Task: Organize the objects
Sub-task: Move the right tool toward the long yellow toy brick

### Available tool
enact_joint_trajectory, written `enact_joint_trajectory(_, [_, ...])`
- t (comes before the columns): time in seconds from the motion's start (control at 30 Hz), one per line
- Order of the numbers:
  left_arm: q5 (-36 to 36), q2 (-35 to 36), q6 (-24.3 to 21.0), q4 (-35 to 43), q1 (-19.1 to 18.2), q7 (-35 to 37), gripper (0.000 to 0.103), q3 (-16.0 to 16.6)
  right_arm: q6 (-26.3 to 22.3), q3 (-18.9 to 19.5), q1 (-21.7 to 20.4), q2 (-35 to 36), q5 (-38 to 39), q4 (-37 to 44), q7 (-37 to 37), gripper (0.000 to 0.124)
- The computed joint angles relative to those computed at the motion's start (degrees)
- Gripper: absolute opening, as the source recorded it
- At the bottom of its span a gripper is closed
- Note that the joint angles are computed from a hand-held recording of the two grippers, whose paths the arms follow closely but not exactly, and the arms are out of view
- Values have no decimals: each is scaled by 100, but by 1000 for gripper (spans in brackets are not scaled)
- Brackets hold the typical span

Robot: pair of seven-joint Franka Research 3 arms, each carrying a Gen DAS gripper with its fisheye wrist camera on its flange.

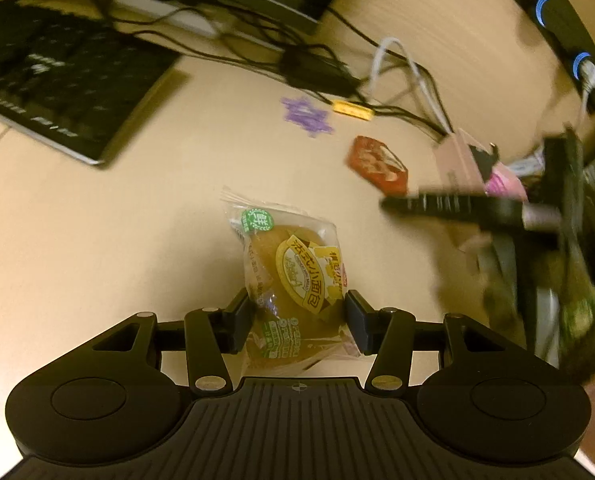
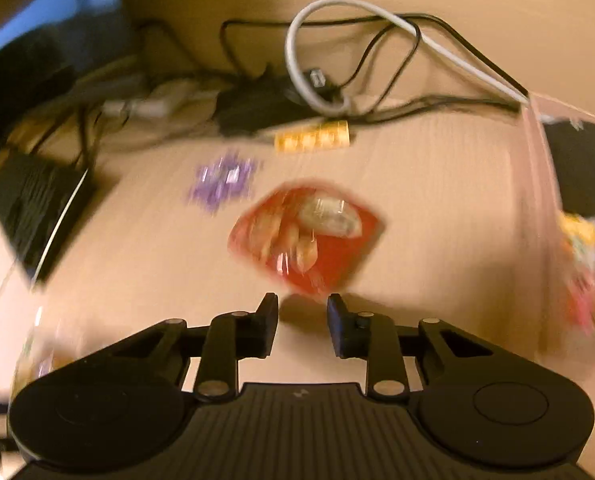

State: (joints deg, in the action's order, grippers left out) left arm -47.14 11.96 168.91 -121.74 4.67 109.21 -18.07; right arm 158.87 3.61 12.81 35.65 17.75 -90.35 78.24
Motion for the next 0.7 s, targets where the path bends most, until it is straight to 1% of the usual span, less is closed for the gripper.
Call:
enact_joint_trajectory(0.07, [-90, 75, 22, 75, -12, 94, 54, -97, 132, 137, -162, -475, 167, -711, -249, 26])
enact_joint_trajectory(0.17, [-179, 227, 2, 241, -23, 163, 54, -211, 350, 60, -194, -1005, 234, -1479, -355, 26])
enact_joint_trajectory(0.23, [-10, 300, 51, 304, -104, 42, 54, -202, 567, -36, -168, -1291, 214, -1871, -349, 27])
enact_joint_trajectory(0.27, [118, 315, 71, 314, -131, -52, 54, -183, 706, -103, -120, -1377, 158, -1999, -305, 29])
enact_joint_trajectory(0.3, [306, 354, 123, 344, -193, -223, 54, -136, 825, -142, -95, -1443, 114, -2091, -283, 39])
enact_joint_trajectory(0.33, [483, 379, 176, 358, -227, -383, 54, -109, 953, -196, -57, -1490, 51, -2145, -239, 46])
enact_joint_trajectory(0.37, [560, 388, 234, 354, -184, -439, 54, -154, 1117, -270, 19, -1450, -40, -2127, -145, 60])
enact_joint_trajectory(0.4, [612, 392, 270, 352, -121, -475, 54, -211, 1278, -299, 54, -1425, -90, -2110, -96, 70])
enact_joint_trajectory(0.47, [638, 369, 327, 309, 38, -463, 54, -345, 1482, -231, 44, -1268, -78, -1902, -61, 80])
enact_joint_trajectory(0.5, [609, 345, 316, 279, 142, -417, 54, -415, 1510, -230, 80, -1133, -95, -1710, -11, 88])
enact_joint_trajectory(0.53, [583, 327, 304, 254, 212, -399, 54, -454, 1498, -282, 159, -966, -154, -1477, 67, 92])
enact_joint_trajectory(0.57, [515, 305, 298, 219, 292, -349, 54, -499, 1485, -341, 249, -778, -232, -1222, 137, 101])
enact_joint_trajectory(0.63, [294, 253, 283, 152, 446, -149, 54, -597, 1413, -517, 477, -314, -456, -612, 268, 103])
enact_joint_trajectory(0.7, [56, 173, 218, 77, 527, 24, 54, -604, 1057, -755, 715, 205, -708, 168, 480, 103])
